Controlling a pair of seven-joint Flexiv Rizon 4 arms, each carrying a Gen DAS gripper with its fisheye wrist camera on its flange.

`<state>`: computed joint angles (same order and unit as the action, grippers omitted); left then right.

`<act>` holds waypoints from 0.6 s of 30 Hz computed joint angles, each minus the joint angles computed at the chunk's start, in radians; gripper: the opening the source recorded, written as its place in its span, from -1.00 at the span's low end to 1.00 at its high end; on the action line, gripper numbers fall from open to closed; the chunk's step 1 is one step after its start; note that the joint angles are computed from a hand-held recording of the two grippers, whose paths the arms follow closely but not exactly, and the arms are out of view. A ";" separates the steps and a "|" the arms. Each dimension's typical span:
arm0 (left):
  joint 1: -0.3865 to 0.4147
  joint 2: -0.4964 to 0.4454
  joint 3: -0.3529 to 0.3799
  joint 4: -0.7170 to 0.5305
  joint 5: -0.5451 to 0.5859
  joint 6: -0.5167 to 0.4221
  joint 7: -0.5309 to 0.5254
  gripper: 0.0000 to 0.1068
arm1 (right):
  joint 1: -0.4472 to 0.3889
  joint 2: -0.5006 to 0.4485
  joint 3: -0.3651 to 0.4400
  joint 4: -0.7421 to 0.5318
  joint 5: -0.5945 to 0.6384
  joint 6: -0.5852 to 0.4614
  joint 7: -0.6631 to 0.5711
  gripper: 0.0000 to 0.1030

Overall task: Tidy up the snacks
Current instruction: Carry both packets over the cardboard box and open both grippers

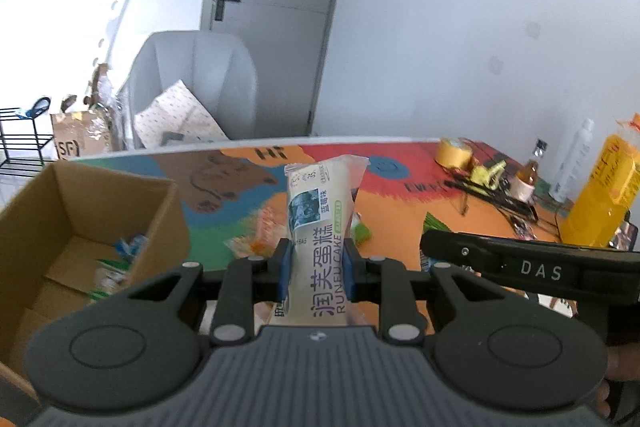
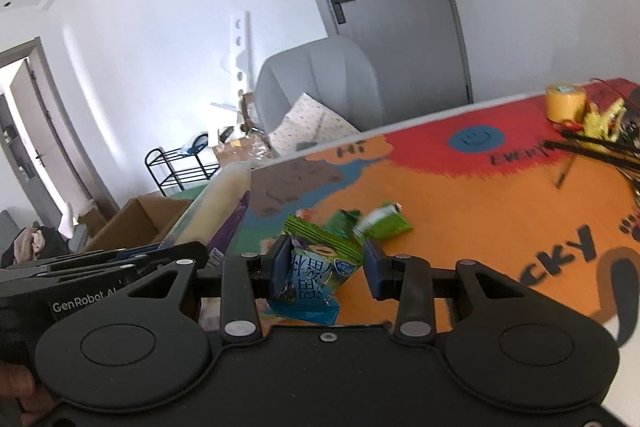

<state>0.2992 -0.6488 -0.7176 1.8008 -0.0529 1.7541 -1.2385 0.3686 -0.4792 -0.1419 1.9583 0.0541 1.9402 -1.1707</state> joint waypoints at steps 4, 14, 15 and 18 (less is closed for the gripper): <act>0.017 0.008 0.002 0.000 0.003 0.014 -0.008 -0.54 | -0.001 -0.013 0.012 -0.031 -0.015 -0.003 0.000 -0.28; 0.066 0.019 0.008 -0.008 0.018 0.035 -0.035 -0.54 | -0.001 -0.055 0.042 -0.121 -0.070 -0.025 0.010 -0.28; 0.074 0.020 0.008 -0.008 0.020 0.036 -0.040 -0.54 | -0.003 -0.061 0.048 -0.132 -0.078 -0.029 0.011 -0.28; 0.088 0.024 0.021 -0.011 0.021 0.039 -0.057 -0.54 | -0.009 -0.079 0.067 -0.167 -0.105 -0.042 0.018 -0.28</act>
<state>0.3874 -0.6251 -0.6964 1.7903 -0.0322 1.7934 -1.2953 0.3596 -0.5587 -0.0753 1.7915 -0.0514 1.8985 -1.1524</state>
